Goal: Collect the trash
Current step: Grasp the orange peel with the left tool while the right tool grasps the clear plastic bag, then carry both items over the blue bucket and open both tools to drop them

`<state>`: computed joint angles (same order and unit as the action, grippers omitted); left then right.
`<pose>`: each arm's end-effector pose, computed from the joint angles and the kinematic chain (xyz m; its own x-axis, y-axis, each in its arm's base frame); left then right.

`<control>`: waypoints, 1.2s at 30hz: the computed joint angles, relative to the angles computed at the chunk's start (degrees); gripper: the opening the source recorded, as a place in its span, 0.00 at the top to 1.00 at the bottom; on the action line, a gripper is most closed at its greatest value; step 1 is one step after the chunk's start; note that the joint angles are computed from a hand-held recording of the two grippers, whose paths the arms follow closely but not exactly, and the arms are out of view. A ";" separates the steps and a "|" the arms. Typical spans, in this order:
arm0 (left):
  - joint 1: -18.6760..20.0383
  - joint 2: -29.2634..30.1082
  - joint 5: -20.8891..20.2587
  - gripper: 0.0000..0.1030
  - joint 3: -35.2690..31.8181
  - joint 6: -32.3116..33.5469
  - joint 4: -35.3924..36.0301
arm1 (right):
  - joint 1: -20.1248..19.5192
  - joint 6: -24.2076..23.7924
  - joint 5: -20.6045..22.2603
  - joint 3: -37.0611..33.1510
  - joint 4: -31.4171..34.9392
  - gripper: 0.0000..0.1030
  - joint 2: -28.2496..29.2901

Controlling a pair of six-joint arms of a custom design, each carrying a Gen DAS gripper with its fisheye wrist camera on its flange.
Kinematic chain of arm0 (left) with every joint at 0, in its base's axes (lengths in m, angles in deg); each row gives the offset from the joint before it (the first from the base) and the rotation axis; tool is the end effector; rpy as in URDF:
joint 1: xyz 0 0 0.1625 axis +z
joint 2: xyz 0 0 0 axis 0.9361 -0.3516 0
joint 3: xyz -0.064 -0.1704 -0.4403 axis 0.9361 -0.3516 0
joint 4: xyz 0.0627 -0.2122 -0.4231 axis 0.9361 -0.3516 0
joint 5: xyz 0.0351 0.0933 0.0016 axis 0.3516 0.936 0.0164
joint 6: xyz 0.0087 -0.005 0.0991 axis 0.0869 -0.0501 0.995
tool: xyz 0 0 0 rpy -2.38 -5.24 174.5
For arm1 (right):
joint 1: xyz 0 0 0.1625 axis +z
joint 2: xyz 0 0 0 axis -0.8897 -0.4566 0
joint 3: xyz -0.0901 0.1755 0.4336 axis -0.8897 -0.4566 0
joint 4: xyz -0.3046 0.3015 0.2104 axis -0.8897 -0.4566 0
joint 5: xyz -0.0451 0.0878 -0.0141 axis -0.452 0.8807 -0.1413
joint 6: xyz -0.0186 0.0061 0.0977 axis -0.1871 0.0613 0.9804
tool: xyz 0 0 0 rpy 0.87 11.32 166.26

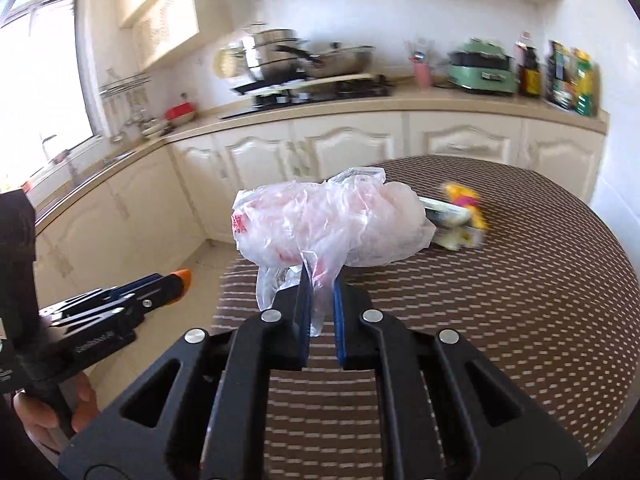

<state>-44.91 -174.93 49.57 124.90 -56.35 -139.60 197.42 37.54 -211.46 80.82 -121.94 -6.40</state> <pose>-0.2769 -0.3628 0.4397 -0.8571 0.0791 -0.5091 0.4434 0.6165 -0.6506 0.4611 -0.3679 0.2833 -0.7930 -0.2933 0.5340 -0.5996 0.5310 -0.5988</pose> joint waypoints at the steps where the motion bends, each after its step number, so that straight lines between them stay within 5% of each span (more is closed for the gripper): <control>1: -0.33 -1.56 0.80 0.70 0.11 -1.57 2.46 | 0.49 0.06 0.65 -0.46 0.30 0.91 0.85; 7: -0.47 -10.14 4.08 0.70 0.15 -13.52 19.83 | 2.48 0.88 6.89 -3.74 5.39 0.91 8.24; 11: 2.72 -15.54 4.11 0.70 0.10 -21.08 30.92 | 2.75 1.69 10.10 -5.76 8.71 0.91 13.87; 15: 8.36 -18.98 2.70 0.70 1.10 -21.90 33.86 | 2.24 2.68 12.66 -8.21 12.12 0.91 19.98; 19: 16.86 -19.81 0.78 0.70 3.05 -15.87 28.00 | 1.15 3.56 13.58 -10.04 14.59 0.91 24.62; 27: 35.87 -14.27 -7.48 0.70 7.09 2.66 3.18 | -1.83 4.98 12.81 -13.32 18.41 0.91 31.57; 30: 40.47 -11.07 -11.28 0.68 7.50 5.85 -3.38 | -2.96 5.55 12.09 -14.36 19.47 0.91 33.26; 36: 44.59 -9.77 -13.29 0.48 7.66 6.59 -6.21 | -4.37 7.12 12.35 -16.33 21.24 0.91 36.11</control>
<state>-0.32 -184.69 36.28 132.56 -49.76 -145.80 193.05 44.66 -199.11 64.49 -100.70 29.71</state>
